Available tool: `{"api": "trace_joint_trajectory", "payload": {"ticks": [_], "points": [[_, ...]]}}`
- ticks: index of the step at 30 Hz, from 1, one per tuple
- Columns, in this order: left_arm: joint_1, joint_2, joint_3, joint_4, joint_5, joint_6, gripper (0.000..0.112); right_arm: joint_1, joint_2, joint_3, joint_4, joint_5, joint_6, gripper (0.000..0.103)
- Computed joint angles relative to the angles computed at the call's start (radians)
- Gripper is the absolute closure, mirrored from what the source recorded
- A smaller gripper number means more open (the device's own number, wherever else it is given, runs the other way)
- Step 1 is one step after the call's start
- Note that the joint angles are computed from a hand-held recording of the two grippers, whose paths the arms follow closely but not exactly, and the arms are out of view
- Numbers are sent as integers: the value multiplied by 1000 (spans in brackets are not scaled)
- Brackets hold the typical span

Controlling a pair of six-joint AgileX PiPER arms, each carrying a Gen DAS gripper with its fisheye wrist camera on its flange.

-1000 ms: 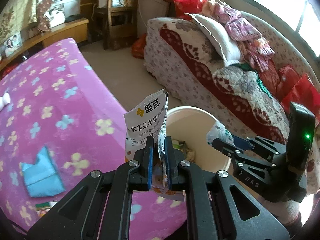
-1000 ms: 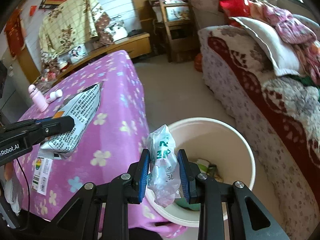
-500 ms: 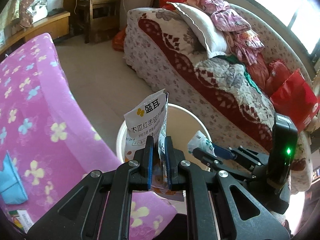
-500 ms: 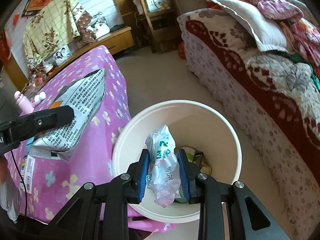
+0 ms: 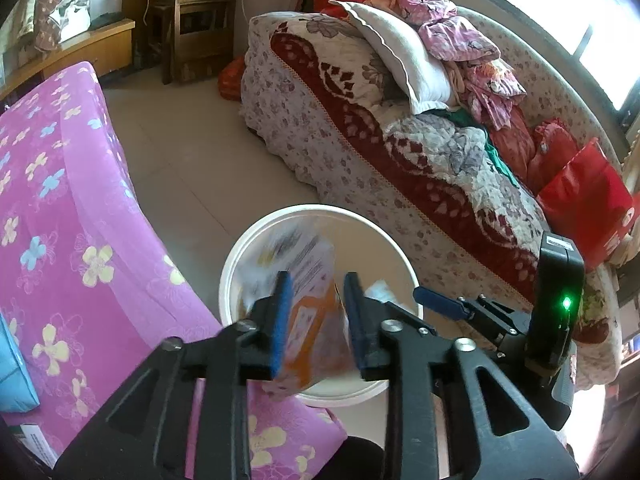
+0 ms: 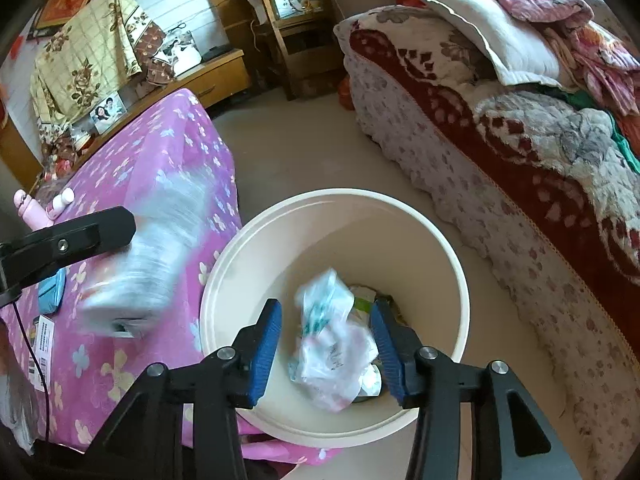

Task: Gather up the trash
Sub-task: 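Open the left tool over the bucket while the right opens to drop the bag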

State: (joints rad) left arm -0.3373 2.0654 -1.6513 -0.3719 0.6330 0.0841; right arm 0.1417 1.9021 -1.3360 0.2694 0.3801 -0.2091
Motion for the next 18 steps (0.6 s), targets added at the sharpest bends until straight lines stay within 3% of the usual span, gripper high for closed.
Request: {"api": "trace_joint_trajectory", "payload": {"ticks": [4, 18], "points": [[5, -2, 3, -8, 2, 3, 79, -1, 2, -2, -6, 10, 7, 58], [19, -61, 75, 48, -22, -24, 79, 42, -15, 11, -17, 10, 28, 57]]}}
